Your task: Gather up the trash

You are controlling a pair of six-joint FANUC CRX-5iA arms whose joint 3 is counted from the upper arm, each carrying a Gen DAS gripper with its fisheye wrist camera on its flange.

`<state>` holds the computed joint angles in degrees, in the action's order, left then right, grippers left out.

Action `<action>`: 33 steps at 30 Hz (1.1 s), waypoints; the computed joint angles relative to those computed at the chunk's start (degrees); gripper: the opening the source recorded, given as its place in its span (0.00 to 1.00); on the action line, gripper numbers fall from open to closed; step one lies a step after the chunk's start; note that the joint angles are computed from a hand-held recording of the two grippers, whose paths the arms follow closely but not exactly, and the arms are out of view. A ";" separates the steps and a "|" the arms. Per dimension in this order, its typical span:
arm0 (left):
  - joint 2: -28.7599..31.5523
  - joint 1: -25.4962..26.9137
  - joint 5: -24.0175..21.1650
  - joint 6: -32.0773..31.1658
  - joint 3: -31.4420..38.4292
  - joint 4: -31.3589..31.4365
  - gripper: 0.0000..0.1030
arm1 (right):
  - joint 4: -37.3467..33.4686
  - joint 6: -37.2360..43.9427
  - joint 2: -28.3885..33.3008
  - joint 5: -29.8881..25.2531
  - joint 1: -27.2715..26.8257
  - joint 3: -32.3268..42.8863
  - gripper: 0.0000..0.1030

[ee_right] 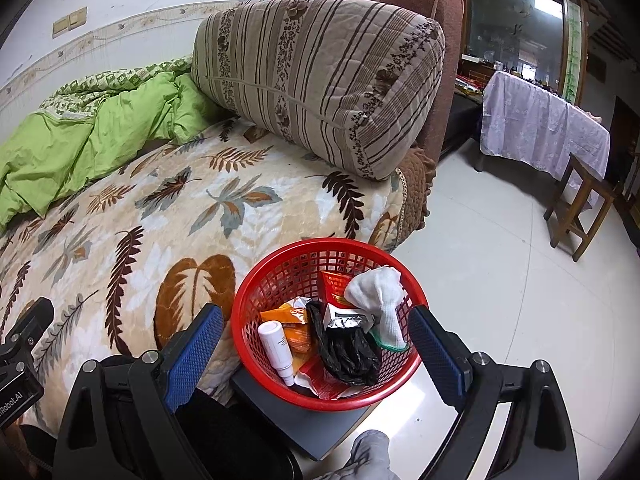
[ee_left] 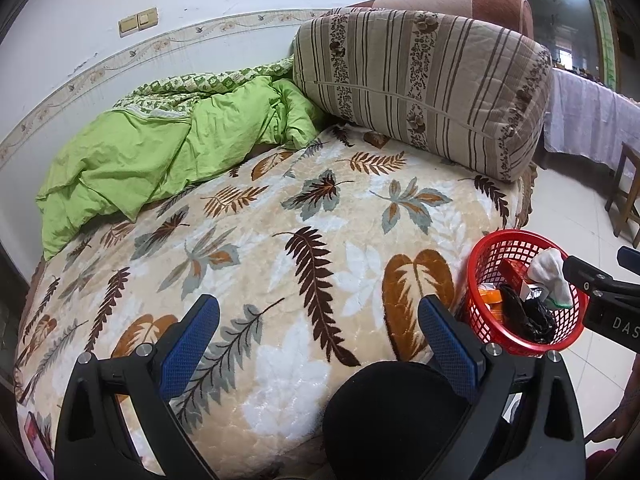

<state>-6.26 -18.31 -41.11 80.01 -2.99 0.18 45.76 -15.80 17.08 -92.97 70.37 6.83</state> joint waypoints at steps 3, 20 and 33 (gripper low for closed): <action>0.04 -0.01 -0.05 0.08 0.03 0.08 0.96 | -0.17 0.07 0.00 0.10 -0.02 0.03 0.92; 0.15 -0.14 -0.13 0.29 0.16 -0.17 0.96 | -0.95 0.59 -0.14 0.63 -0.27 0.10 0.92; -0.29 0.75 0.09 0.34 -0.69 -0.37 0.96 | -1.14 2.46 0.73 2.08 -0.84 1.47 0.92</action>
